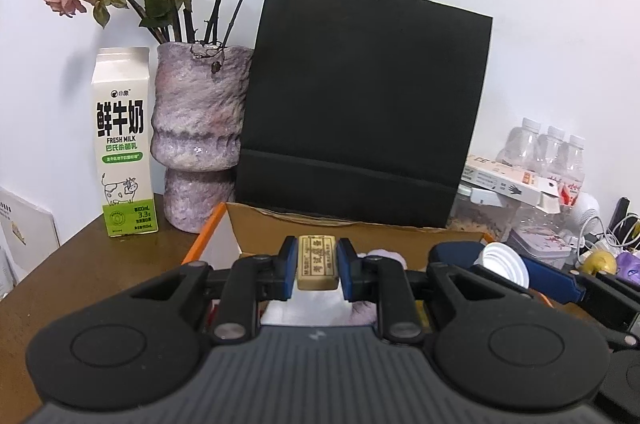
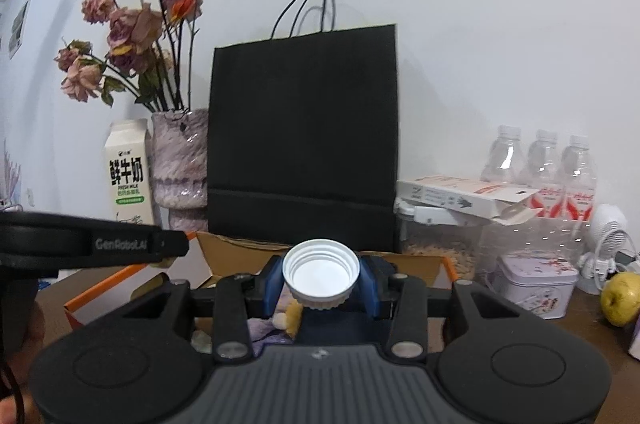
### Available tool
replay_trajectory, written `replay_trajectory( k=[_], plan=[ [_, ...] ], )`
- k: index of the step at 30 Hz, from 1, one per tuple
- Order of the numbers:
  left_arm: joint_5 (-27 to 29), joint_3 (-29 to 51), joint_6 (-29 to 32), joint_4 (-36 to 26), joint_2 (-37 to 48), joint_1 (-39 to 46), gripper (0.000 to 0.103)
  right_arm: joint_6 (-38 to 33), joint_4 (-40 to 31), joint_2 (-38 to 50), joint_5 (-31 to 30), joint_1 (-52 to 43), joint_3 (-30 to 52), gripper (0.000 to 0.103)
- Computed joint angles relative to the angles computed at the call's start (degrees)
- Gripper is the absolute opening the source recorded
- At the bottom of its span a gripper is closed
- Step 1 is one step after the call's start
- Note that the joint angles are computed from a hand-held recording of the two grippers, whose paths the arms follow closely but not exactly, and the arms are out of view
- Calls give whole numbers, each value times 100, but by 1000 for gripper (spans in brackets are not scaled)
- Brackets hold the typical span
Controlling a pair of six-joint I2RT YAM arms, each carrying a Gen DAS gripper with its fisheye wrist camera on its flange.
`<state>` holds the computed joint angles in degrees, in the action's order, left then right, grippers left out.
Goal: Organize objects
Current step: 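Lower the cap and gold bar into the box and open both grippers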
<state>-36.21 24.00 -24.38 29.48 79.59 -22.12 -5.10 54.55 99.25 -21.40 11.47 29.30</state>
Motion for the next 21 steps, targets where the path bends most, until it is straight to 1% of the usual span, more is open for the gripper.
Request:
replay_trajectory(
  k=[4,7,11,14,16,17,18,19,20,21],
  plan=[
    [286,67,180,162,175,305,22,-79,-72,185,69,205,223,39],
    [398,119,246,228,295,447,22,-141,-131,359,164,348,396,39],
    [458,162,301,275,417,525,22,-189,-254,503,310,472,564,39],
    [490,157,304,259,411,532,24,-215,-355,514,312,476,600,39],
    [479,145,341,301,409,536,39,-229,-385,515,345,479,596,44],
    [446,129,348,330,403,531,62,-239,-368,503,434,504,570,57],
    [351,100,350,383,395,509,84,-264,-351,484,493,511,539,73],
    [239,71,374,465,401,482,93,-273,-299,476,543,524,501,81],
    [117,32,419,574,406,445,103,-265,-200,473,593,535,451,93],
    [23,-15,473,707,411,415,103,-258,-95,475,661,550,404,97]
  ],
)
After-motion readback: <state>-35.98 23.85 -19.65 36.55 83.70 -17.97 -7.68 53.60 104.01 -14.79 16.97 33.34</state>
